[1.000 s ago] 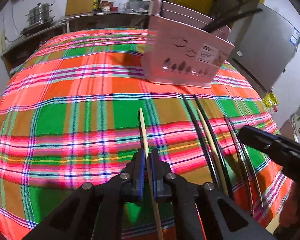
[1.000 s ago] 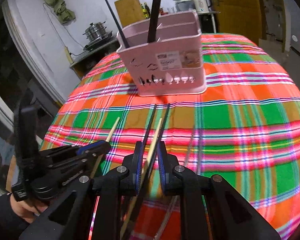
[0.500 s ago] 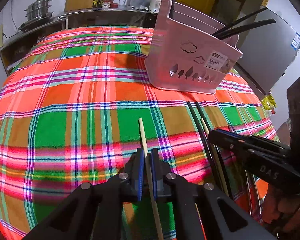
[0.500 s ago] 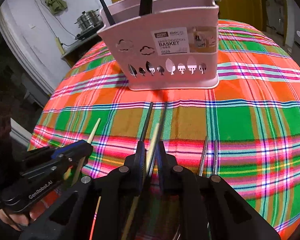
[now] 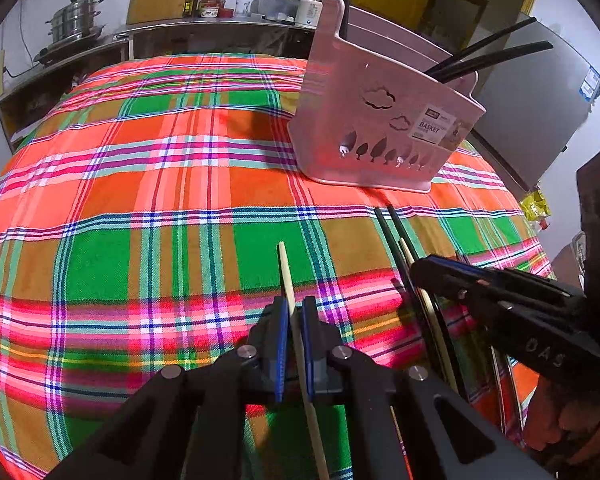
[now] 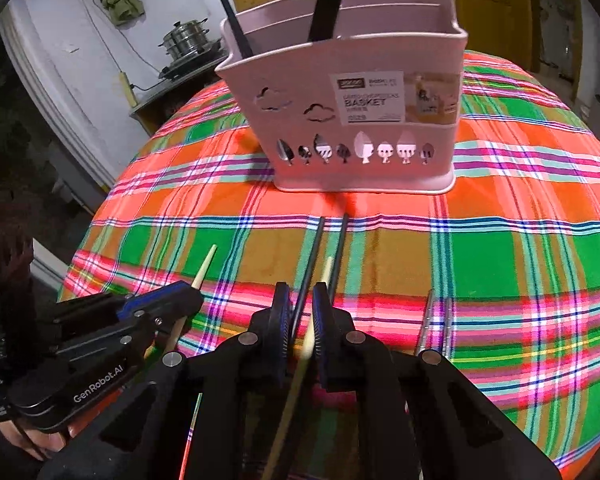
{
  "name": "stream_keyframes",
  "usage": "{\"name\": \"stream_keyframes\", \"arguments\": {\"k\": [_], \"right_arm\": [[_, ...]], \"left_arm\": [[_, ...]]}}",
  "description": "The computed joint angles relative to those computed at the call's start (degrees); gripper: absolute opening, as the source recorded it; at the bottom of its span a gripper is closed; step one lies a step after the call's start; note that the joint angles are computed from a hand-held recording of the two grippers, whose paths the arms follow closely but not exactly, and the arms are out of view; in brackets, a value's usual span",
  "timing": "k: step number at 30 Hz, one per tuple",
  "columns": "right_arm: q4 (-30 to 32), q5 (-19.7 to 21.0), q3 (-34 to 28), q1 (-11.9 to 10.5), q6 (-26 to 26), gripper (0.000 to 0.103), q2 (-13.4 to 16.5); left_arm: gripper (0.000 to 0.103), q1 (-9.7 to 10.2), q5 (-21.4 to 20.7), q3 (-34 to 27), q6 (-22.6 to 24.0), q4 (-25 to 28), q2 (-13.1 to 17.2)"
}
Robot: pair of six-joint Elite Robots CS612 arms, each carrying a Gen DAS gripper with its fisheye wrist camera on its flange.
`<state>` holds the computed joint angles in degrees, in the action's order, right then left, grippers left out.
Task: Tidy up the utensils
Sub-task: 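Close the left gripper on a wooden chopstick while the right gripper grasps another wooden chopstick, then lift both held wooden chopsticks and carry them over the pink holder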
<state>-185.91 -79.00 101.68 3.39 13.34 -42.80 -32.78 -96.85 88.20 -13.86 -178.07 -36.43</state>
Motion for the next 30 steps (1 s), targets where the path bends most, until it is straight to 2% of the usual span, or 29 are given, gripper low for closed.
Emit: {"name": "stream_keyframes", "arguments": {"k": [10, 20, 22, 26, 30], "right_arm": [[2.51, -0.91, -0.09, -0.41, 1.05, 0.012, -0.04], [6.94, -4.27, -2.69, 0.51, 0.24, 0.012, 0.27], [7.64, -5.21, -3.05, 0.72, -0.05, 0.008, 0.31], [8.19, -4.82, -3.19, 0.52, -0.07, 0.006, 0.29], [8.05, -3.98, -2.91, 0.35, 0.22, 0.006, 0.05]], "left_arm": [[0.006, -0.01, 0.12, -0.14, 0.32, 0.06, 0.02], [0.006, 0.13, -0.07, -3.53, 2.35, 4.93, 0.79], [0.006, 0.01, 0.43, -3.89, 2.94, 5.53, 0.85], [0.006, -0.33, 1.62, -4.64, 4.11, 7.01, 0.89], [0.006, -0.19, 0.87, -5.24, 3.99, 7.86, 0.96]]}}
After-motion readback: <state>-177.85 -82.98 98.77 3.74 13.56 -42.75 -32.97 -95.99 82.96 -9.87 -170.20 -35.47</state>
